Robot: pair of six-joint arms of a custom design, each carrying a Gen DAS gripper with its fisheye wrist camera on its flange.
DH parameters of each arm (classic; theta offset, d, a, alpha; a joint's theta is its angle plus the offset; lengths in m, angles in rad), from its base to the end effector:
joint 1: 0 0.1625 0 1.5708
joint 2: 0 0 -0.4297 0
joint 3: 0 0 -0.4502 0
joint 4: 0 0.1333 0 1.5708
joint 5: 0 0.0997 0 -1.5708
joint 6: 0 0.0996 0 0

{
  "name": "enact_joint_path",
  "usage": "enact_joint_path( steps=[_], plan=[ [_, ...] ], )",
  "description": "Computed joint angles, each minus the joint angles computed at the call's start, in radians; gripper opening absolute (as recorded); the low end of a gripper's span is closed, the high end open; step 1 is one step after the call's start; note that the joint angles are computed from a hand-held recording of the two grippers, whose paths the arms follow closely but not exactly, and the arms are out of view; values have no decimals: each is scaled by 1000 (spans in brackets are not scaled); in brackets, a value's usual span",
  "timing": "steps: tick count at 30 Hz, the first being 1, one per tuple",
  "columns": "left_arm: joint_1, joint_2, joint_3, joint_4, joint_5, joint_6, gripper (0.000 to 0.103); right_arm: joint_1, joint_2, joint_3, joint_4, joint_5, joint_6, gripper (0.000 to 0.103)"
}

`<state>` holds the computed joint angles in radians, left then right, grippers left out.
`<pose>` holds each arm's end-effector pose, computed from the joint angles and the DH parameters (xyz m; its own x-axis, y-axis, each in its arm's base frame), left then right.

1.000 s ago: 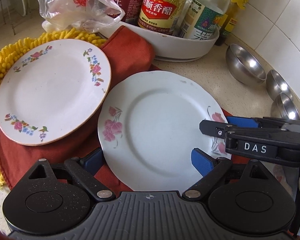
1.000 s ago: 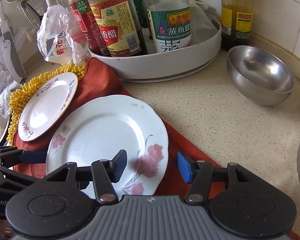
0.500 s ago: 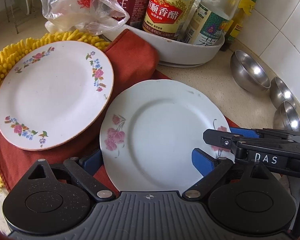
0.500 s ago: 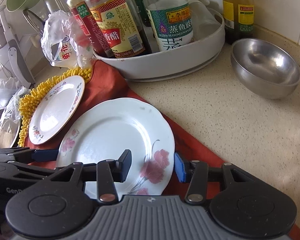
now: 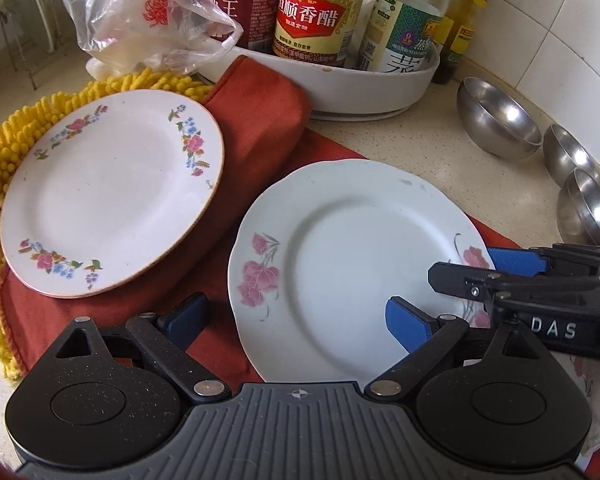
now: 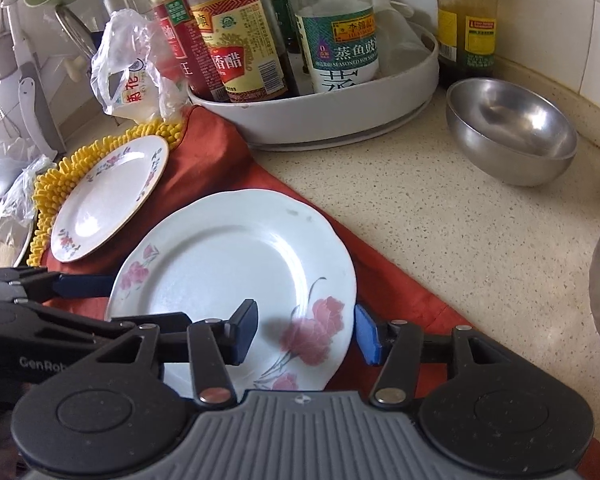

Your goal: Organize plates and bowls

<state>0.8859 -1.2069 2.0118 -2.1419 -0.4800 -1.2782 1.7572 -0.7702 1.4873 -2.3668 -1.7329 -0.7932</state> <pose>-0.1771 -0.5672 0.1717 -0.6549 -0.5912 -0.4707 -0.0405 0.6494 -0.7594 0.2551 -0.7201 0.0757 -0.5504 -0.8176 0.1690 -0.8224 0.5658 0.0594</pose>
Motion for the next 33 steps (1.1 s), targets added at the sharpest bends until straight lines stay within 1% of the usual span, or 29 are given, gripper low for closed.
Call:
enact_joint_path(
  steps=[2,3,5,7,10,13,16,20,27,33],
  plan=[
    [0,2,-3,12,6,-8,95,1,0,3,-10,-4,3,49],
    [-1,5,-4,6,7,2,94,2,0,3,-12,-7,5,47],
    [-3,10,-3,-35,2,47,88,3,0,1,-10,-11,13,45],
    [-2,15,-15,-4,5,30,88,4,1,-3,-4,-13,29,43],
    [-1,15,-18,2,3,29,88,3,-2,-1,-1,-13,51,43],
    [-4,8,-20,25,4,-2,88,6,-7,8,-4,-17,61,43],
    [-11,0,-22,62,18,-28,88,6,-13,12,4,-6,76,43],
    [-22,-13,-15,73,36,-39,88,12,-22,20,-9,8,79,43],
    [-38,-21,-19,81,66,-26,88,19,-43,26,-19,26,104,43],
    [-52,-14,-26,59,84,19,88,18,-66,41,-46,35,119,43]
  ],
)
